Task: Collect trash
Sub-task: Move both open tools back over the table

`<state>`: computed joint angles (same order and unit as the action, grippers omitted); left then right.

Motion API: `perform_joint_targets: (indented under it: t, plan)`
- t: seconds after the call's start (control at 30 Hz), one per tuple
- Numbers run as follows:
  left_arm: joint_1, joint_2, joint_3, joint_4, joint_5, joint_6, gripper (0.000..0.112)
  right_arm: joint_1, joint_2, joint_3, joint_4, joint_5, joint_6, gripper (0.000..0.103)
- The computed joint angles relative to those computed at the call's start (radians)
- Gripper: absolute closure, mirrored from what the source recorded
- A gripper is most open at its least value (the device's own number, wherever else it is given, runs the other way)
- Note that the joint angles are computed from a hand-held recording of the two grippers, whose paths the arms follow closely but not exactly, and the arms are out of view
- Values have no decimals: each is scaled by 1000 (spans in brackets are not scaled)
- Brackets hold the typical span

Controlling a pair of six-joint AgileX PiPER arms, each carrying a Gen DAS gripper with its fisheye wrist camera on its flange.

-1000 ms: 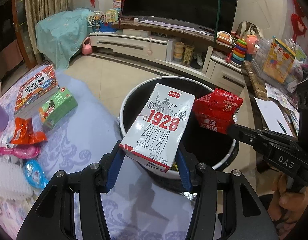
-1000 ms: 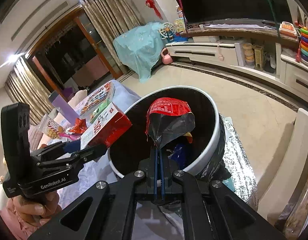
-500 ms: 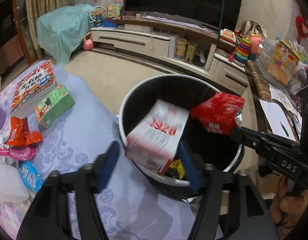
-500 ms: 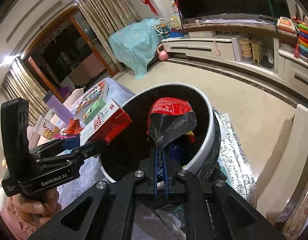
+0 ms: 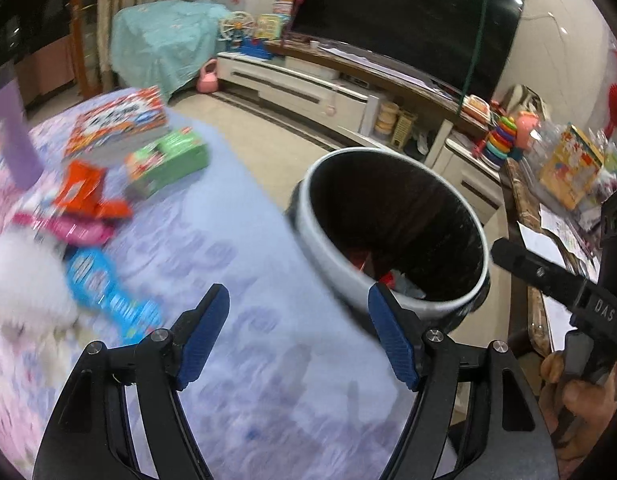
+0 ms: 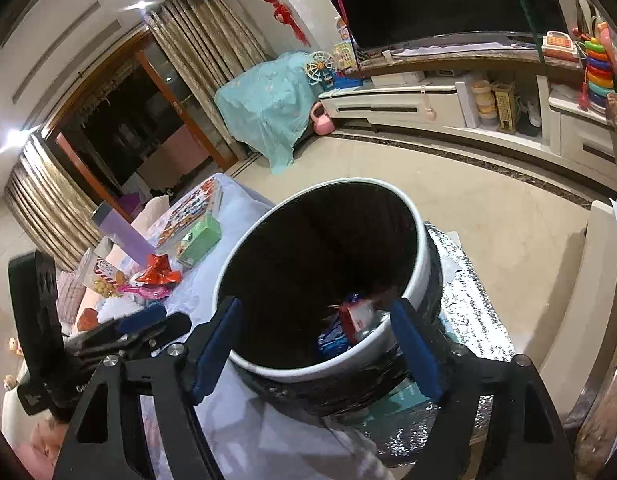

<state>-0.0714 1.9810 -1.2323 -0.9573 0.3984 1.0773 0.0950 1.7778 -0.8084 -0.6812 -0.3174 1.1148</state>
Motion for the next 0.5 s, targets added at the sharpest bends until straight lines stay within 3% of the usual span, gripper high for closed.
perform_joint_targets:
  t: [0.13,0.33,0.5]
  plan:
    - [68,-40,93,-142,-11,150,39,52,-16,20,139,4,-120,17]
    - [183,-83,196,-321,-1,345,38,152,-27,62,386,-45,-327,16]
    - [267,-98,249,-386,22,435,38,219,-4,39,405,-38,-330,16]
